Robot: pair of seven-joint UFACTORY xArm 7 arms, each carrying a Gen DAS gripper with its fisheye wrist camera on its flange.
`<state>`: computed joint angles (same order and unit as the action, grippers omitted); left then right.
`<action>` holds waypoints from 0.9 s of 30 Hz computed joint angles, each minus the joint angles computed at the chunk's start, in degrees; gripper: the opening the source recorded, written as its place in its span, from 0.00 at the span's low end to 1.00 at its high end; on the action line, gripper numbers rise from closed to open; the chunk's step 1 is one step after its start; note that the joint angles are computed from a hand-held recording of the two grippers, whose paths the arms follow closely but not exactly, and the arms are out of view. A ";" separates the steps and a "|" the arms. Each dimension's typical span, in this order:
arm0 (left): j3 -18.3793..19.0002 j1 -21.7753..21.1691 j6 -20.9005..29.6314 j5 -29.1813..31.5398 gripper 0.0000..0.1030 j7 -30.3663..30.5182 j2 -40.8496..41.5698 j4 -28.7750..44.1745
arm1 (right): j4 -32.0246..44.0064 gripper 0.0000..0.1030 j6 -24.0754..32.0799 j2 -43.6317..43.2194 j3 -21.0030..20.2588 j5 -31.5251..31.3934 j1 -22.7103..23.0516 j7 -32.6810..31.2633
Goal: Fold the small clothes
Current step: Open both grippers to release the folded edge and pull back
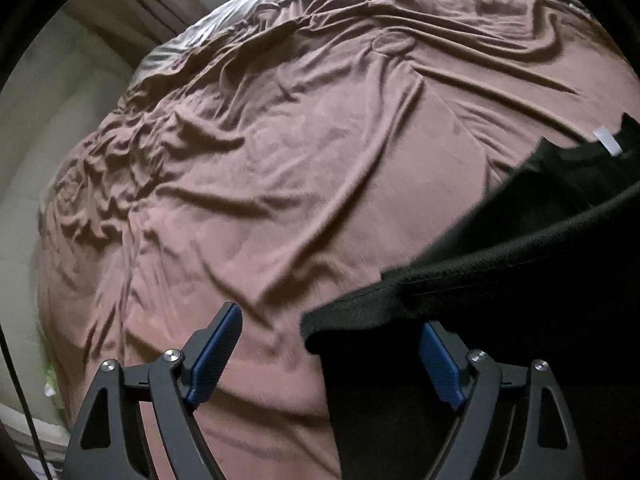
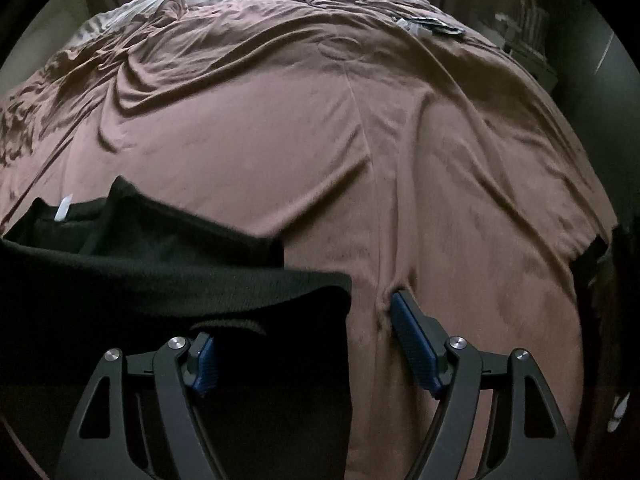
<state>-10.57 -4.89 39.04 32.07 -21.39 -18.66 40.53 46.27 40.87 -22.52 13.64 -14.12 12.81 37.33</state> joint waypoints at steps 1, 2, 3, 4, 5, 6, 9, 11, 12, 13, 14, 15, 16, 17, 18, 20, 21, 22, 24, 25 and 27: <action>-0.11 0.29 -0.13 0.65 0.84 -0.17 0.80 0.67 | 0.04 0.72 -1.06 0.66 -0.45 0.46 0.01 -0.20; -0.07 0.46 -0.40 1.15 0.84 -0.35 1.43 1.12 | -0.04 0.72 -2.18 1.12 -0.93 1.10 0.04 -0.33; -0.03 0.69 -0.78 1.84 0.84 -0.72 2.11 1.63 | 0.04 0.72 -3.23 1.68 -1.21 1.32 -0.26 -0.04; -0.13 1.07 -1.08 3.00 0.84 -1.64 2.83 2.20 | 0.20 0.72 -3.93 1.97 -1.40 1.26 -0.63 0.20; -0.19 1.34 -1.25 4.14 0.84 -2.60 3.28 2.59 | 0.54 0.72 -4.85 2.46 -1.49 0.83 -1.24 0.73; -0.54 1.94 -1.30 6.24 0.84 -4.68 3.94 3.27 | 0.93 0.72 -5.39 2.90 -1.24 -0.07 -1.99 1.74; -0.10 2.44 -1.25 9.28 0.84 -8.88 4.72 4.72 | 1.54 0.72 -6.94 3.70 -0.54 -3.10 -3.94 5.72; 0.52 2.39 -1.70 9.96 0.84 -10.20 4.06 4.78 | 0.16 0.72 -8.90 2.65 -1.38 -2.33 -3.81 6.46; 0.90 2.21 -2.17 9.62 0.84 -9.93 3.68 4.59 | -0.83 0.72 -9.84 1.80 -1.83 -1.59 -3.57 6.33; 1.76 1.74 -3.22 8.01 0.84 -8.26 2.65 3.92 | -1.89 0.72 -10.80 0.79 -2.45 -0.47 -3.07 5.51; 2.01 1.67 -3.76 7.18 0.84 -7.31 2.33 3.68 | -2.65 0.72 -11.50 0.02 -2.97 0.64 -2.62 4.50; 2.51 1.42 -4.33 5.75 0.83 -5.71 1.23 2.94 | -3.69 0.72 -12.49 -1.02 -3.84 2.30 -1.90 3.04; 2.58 1.45 -4.56 4.72 0.80 -4.73 0.67 2.59 | -4.26 0.72 -13.11 -1.68 -4.63 3.85 -1.44 1.61; 2.80 1.42 -4.73 3.38 0.76 -3.46 0.21 2.34 | -5.14 0.72 -13.85 -2.70 -5.62 5.88 -0.72 0.03; 3.19 1.32 -4.82 1.68 0.73 -1.93 -0.23 2.13 | -5.66 0.72 -14.09 -3.53 -6.32 7.67 -0.22 -1.30; 4.44 0.74 -4.93 -3.26 0.66 1.64 -1.21 1.71 | -6.84 0.72 -14.38 -5.54 -8.45 11.97 1.31 -4.80; 4.77 0.67 -5.04 -5.31 0.64 2.95 -1.53 1.57 | -7.10 0.72 -14.54 -6.06 -9.70 14.06 2.13 -7.08; 5.93 -0.05 -5.22 -9.10 0.62 5.21 -1.87 1.39 | -7.53 0.71 -14.49 -6.81 -10.59 16.45 3.26 -9.00; 7.78 -1.38 -5.37 -16.43 0.57 9.31 -2.32 1.07 | -7.55 0.68 -14.40 -6.72 -11.83 19.75 4.16 -12.38; 8.78 -2.11 -5.36 -20.21 0.56 11.46 -2.31 1.06 | -7.47 0.63 -14.20 -6.27 -13.15 21.96 5.14 -14.87; 8.75 -1.97 -5.40 -23.76 0.56 13.49 -2.15 1.06 | -6.86 0.55 -13.40 -4.63 -13.91 24.93 5.49 -17.93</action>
